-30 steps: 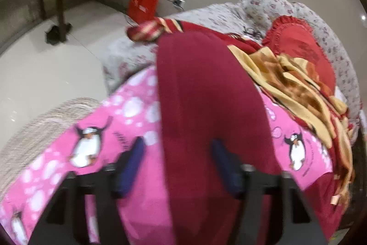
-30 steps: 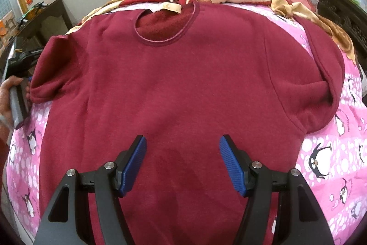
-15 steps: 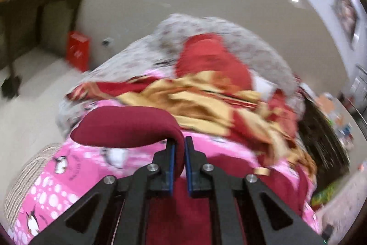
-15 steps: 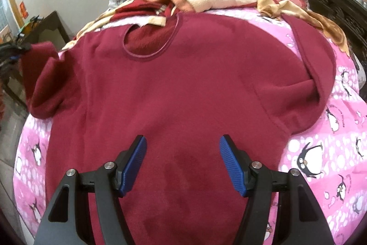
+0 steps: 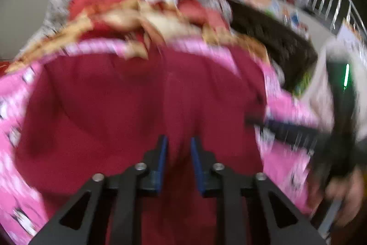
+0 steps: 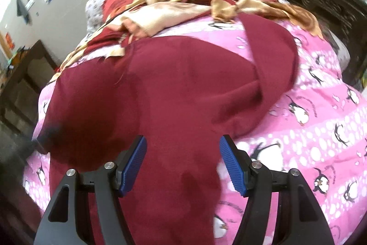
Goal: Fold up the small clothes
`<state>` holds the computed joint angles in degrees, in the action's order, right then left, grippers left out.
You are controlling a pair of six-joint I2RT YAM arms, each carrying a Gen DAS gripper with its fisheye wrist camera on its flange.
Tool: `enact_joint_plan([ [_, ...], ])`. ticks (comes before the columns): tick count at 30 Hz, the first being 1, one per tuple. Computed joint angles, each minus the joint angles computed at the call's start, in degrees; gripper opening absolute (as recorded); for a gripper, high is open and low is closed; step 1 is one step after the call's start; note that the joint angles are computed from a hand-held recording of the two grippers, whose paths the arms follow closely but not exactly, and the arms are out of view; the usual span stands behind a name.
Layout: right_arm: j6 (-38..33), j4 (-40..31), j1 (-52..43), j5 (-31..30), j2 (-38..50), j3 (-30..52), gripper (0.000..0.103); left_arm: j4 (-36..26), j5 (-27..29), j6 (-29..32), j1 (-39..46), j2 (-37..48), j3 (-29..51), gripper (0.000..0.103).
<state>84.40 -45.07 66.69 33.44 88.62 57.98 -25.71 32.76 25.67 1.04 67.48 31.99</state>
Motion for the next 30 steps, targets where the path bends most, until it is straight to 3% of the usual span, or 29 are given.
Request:
enact_joint_plan([
  [2, 0.3, -0.3, 0.1, 0.3, -1.5, -1.0, 0.071, -0.9, -0.9, 4.1, 0.6, -3.5, -3.6, 0.035],
  [4, -0.3, -0.2, 0.1, 0.5, -2.5, -1.7, 0.071, -4.1, -0.4, 7.8, 3.7, -6.6, -4.0, 0.049],
  [6, -1.4, 0.5, -0.1, 0.5, -3.2, -2.4, 0.071, -6.1, 2.0, 12.0, 10.0, -7.0, -2.9, 0.071],
  [7, -2.2, 1.3, -0.3, 0.4, -3.4, -2.8, 0.071, -6.8, 3.3, 14.1, 14.0, -7.4, -1.9, 0.073],
  [11, -6.3, 3.9, -1.2, 0.3, -3.8, -3.1, 0.071, -3.2, 3.2, 17.3, 23.2, -2.9, 1.6, 0.075],
  [14, -11.9, 9.4, -2.3, -1.8, -3.5, -3.7, 0.071, 6.4, -4.6, 13.5, 25.1, 2.9, 1.8, 0.075],
  [17, -20.2, 15.7, -3.7, -6.5, -0.3, -2.5, 0.071, 10.9, -10.6, 12.0, 25.5, 11.9, 3.8, 0.075],
  [21, -30.8, 17.9, -5.3, -10.4, 7.5, 2.5, 0.071, 9.2, -9.6, 12.9, 28.3, 18.8, 6.3, 0.075],
  [27, -44.7, 23.3, -7.9, -17.8, 16.8, 9.1, 0.071, 8.5, -7.8, 13.5, 30.0, 20.0, 7.1, 0.075],
  [29, -48.0, 24.8, -9.5, -23.1, 20.6, 11.3, 0.071, 7.2, -7.2, 13.5, 30.3, 19.1, 7.5, 0.075],
  [30, -48.5, 24.6, -9.8, -24.2, 22.3, 12.2, 0.066, 7.4, -7.5, 12.2, 29.0, 18.8, 7.7, 0.075],
])
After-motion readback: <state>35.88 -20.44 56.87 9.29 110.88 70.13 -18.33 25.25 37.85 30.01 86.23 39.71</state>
